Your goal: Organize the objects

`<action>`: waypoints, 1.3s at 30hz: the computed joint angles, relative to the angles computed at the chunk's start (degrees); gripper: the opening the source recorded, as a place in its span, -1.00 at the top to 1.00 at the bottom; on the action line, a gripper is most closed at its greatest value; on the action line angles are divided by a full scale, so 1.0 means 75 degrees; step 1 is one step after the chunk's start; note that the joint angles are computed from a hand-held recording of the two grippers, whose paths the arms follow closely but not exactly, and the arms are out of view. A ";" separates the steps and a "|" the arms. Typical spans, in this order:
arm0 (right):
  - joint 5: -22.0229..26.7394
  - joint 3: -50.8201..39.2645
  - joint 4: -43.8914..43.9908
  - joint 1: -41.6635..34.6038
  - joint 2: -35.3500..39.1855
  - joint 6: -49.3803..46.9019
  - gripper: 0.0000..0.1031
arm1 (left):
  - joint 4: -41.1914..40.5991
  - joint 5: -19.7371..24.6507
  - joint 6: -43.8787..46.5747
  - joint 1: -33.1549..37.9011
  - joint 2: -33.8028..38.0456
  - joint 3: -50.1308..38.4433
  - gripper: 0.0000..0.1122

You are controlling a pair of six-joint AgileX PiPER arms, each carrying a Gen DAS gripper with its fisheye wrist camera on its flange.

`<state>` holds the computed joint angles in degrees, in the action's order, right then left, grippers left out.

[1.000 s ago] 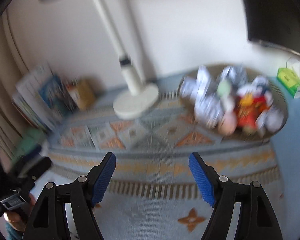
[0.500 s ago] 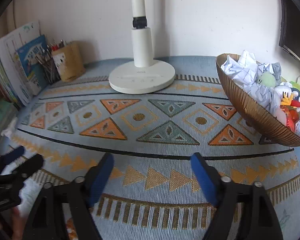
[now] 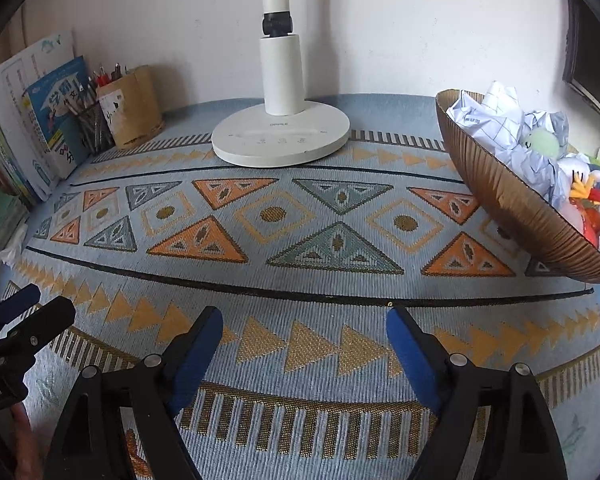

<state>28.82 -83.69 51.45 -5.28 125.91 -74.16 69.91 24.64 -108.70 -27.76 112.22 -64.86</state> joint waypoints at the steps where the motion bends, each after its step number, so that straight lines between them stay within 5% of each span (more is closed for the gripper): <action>1: 0.0018 -0.0020 -0.0028 -0.0004 0.0009 0.0045 -0.61 | -0.0021 0.0000 0.0025 0.0003 0.0009 -0.0009 -0.81; 7: 0.0017 -0.0069 -0.0160 0.0013 0.0038 0.0209 -0.61 | -0.0606 0.0052 0.0553 0.0047 0.0100 -0.0182 -0.81; 11: 0.0048 -0.0273 -0.0883 0.0117 0.0124 0.0950 -0.61 | -0.0845 -0.0783 0.0790 0.0455 -0.0125 0.0043 -0.81; 17: 0.1119 -0.1666 -0.2203 0.0386 0.0652 0.2635 -0.67 | -0.2600 -0.0412 0.2913 0.0781 0.0317 -0.0882 -0.81; 25: 0.0402 -0.1834 -0.2658 0.0740 0.0956 0.3021 -0.71 | -0.3002 -0.0038 0.3517 0.0909 0.0976 -0.1670 -0.81; 30: 0.0554 -0.2081 -0.3045 0.0826 0.1093 0.3338 -1.00 | -0.3121 -0.0188 0.3642 0.1026 0.0994 -0.1708 -0.82; 35: 0.0577 -0.2220 -0.3221 0.0851 0.1168 0.3599 -1.00 | -0.3441 0.0328 0.4164 0.1008 0.1280 -0.2224 -0.82; 39: 0.0500 -0.2118 -0.3109 0.0833 0.1133 0.3477 -1.00 | -0.3083 0.0202 0.3549 0.1108 0.1240 -0.2093 -0.82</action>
<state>32.57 -99.58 28.14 0.97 134.40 -48.08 46.79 26.15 -82.08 -19.45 121.51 -80.56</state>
